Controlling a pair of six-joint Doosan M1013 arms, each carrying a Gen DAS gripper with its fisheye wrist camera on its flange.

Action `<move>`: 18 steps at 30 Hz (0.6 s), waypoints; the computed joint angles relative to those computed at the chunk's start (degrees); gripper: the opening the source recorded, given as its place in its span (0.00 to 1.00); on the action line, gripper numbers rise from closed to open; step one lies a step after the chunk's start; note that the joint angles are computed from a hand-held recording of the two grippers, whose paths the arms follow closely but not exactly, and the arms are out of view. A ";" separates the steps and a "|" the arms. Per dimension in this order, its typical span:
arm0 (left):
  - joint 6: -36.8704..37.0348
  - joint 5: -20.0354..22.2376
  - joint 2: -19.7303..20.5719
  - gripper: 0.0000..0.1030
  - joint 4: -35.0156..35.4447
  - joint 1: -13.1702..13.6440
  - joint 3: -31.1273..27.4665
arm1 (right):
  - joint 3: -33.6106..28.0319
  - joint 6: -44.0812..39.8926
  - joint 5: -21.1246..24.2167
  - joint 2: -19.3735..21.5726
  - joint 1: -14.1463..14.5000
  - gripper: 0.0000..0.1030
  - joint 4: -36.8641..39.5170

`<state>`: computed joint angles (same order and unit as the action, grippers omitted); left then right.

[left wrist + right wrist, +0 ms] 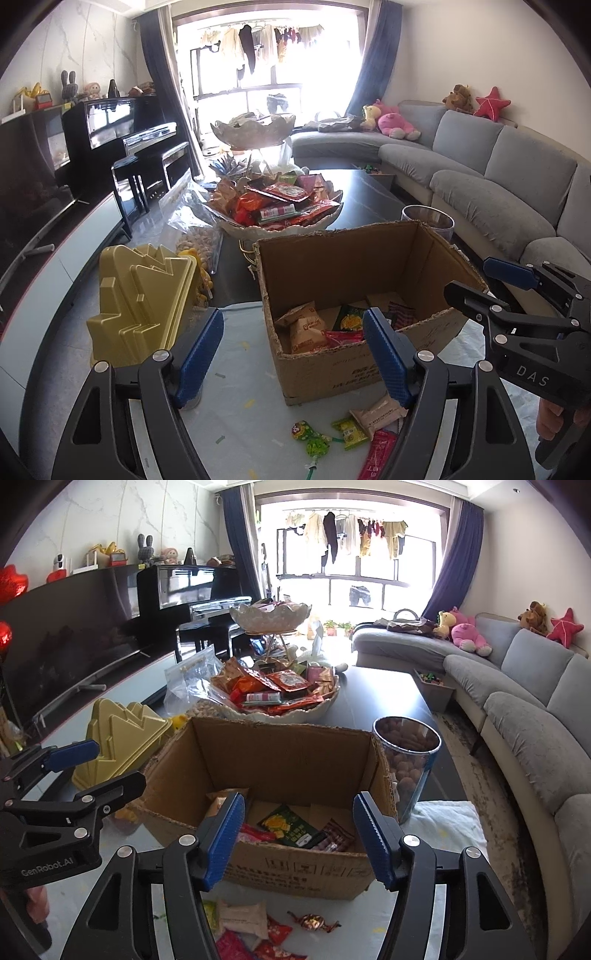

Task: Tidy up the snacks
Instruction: 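Move both tools back toward the snacks beside the box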

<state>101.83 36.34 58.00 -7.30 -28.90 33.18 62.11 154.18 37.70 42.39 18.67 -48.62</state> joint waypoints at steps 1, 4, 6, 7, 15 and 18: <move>0.12 0.04 -0.23 0.75 -0.12 0.06 0.44 | 0.10 -0.36 0.11 -0.07 0.10 0.61 0.42; 0.29 0.28 -0.98 0.75 -0.51 0.22 1.94 | 0.06 -1.78 0.66 -0.16 0.29 0.61 2.06; 0.77 0.05 -1.58 0.75 -0.97 0.33 3.23 | 0.25 -2.58 0.90 -0.28 0.43 0.61 3.10; 0.65 -0.24 -1.91 0.75 -0.74 0.35 3.97 | 0.32 -2.96 0.98 -0.31 0.50 0.61 3.59; 1.28 1.82 -2.31 0.75 -0.27 0.44 6.08 | 0.52 -6.33 2.52 0.01 1.11 0.61 7.43; 1.27 3.80 -1.81 0.75 -0.66 0.56 5.74 | 0.08 -8.44 3.87 0.44 1.21 0.61 9.51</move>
<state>103.09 40.14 56.20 -7.95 -28.35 38.91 62.19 145.74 41.57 42.83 19.88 -39.12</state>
